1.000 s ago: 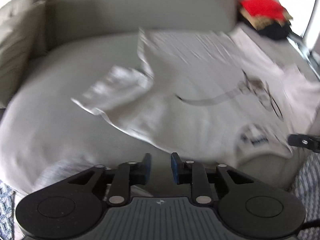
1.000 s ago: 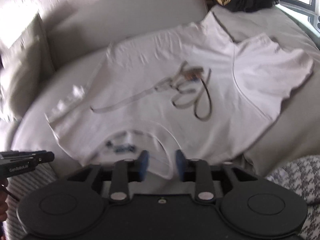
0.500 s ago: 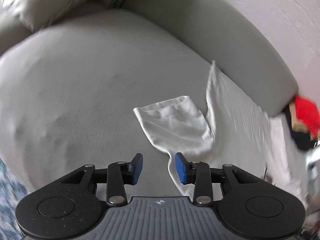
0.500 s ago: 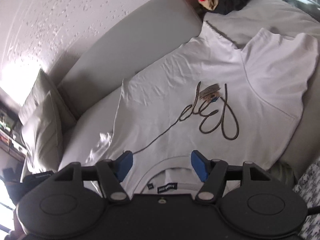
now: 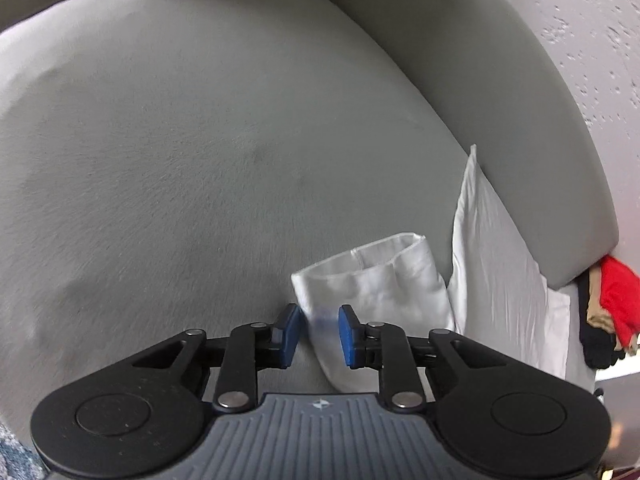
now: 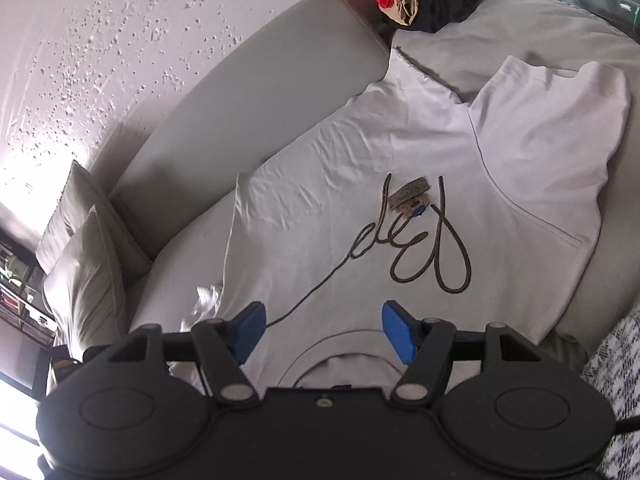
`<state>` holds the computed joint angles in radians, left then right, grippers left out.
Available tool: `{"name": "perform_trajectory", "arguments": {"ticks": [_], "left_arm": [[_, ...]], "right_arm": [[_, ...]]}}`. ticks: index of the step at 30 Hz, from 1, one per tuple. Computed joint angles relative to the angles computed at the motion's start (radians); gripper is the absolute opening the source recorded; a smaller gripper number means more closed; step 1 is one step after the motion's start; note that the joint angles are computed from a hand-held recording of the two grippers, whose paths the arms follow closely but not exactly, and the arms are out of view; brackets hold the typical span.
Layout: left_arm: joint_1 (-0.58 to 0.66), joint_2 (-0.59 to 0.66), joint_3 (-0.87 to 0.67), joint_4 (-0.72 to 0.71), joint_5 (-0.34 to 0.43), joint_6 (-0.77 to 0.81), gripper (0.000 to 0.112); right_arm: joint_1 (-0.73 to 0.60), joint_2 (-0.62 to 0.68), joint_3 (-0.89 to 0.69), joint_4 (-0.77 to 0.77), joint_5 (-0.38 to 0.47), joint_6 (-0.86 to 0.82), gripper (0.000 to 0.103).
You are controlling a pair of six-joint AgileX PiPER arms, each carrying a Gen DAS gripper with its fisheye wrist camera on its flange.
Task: Fold clothes
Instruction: 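Grasp the shirt side with the left gripper and fold it over the body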
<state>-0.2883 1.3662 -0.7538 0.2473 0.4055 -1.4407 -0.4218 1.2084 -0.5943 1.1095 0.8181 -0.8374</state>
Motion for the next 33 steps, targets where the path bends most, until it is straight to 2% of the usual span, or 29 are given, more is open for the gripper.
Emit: {"name": "perform_trajectory", "arguments": {"ticks": [1, 3, 6, 10, 13, 15, 19, 24, 27, 29, 31, 33], "left_arm": [[0.001, 0.004, -0.003, 0.002, 0.005, -0.005, 0.009], [-0.008, 0.007, -0.012, 0.030, 0.022, -0.036, 0.005], [-0.092, -0.004, -0.039, 0.223, 0.097, -0.205, 0.000], [-0.320, 0.029, -0.164, 0.531, 0.341, -0.360, 0.000], [-0.500, 0.096, -0.293, 0.705, 0.512, -0.336, 0.000], [-0.589, 0.163, -0.368, 0.788, 0.574, -0.293, 0.000], [-0.727, 0.345, -0.513, 0.840, 0.594, -0.135, 0.000], [-0.798, 0.565, -0.693, 0.661, 0.604, 0.114, 0.005], [-0.825, 0.568, -0.649, 0.613, 0.607, 0.180, 0.017], [-0.863, 0.548, -0.641, 0.617, 0.642, 0.171, 0.023], [-0.858, 0.442, -0.540, 0.626, 0.613, 0.075, 0.034], [-0.823, 0.371, -0.498, 0.629, 0.590, -0.017, 0.034]], "right_arm": [[-0.001, 0.001, 0.001, 0.001, 0.000, -0.003, 0.063], [0.000, 0.001, 0.003, -0.002, -0.003, -0.004, 0.063], [-0.017, 0.004, 0.000, -0.006, 0.019, -0.016, 0.063], [-0.049, 0.003, -0.001, -0.003, 0.039, -0.030, 0.063], [-0.078, 0.007, 0.000, 0.005, 0.059, -0.046, 0.063], [-0.100, 0.014, 0.002, 0.012, 0.074, -0.058, 0.063], [-0.141, 0.027, 0.007, 0.027, 0.105, -0.073, 0.063], [-0.176, 0.047, 0.000, 0.015, 0.139, -0.074, 0.064], [-0.200, 0.060, -0.004, 0.007, 0.159, -0.085, 0.066], [-0.212, 0.068, -0.005, 0.003, 0.158, -0.091, 0.066], [-0.222, 0.084, -0.007, 0.006, 0.155, -0.092, 0.066], [-0.226, 0.101, -0.011, 0.012, 0.153, -0.096, 0.066]]}}
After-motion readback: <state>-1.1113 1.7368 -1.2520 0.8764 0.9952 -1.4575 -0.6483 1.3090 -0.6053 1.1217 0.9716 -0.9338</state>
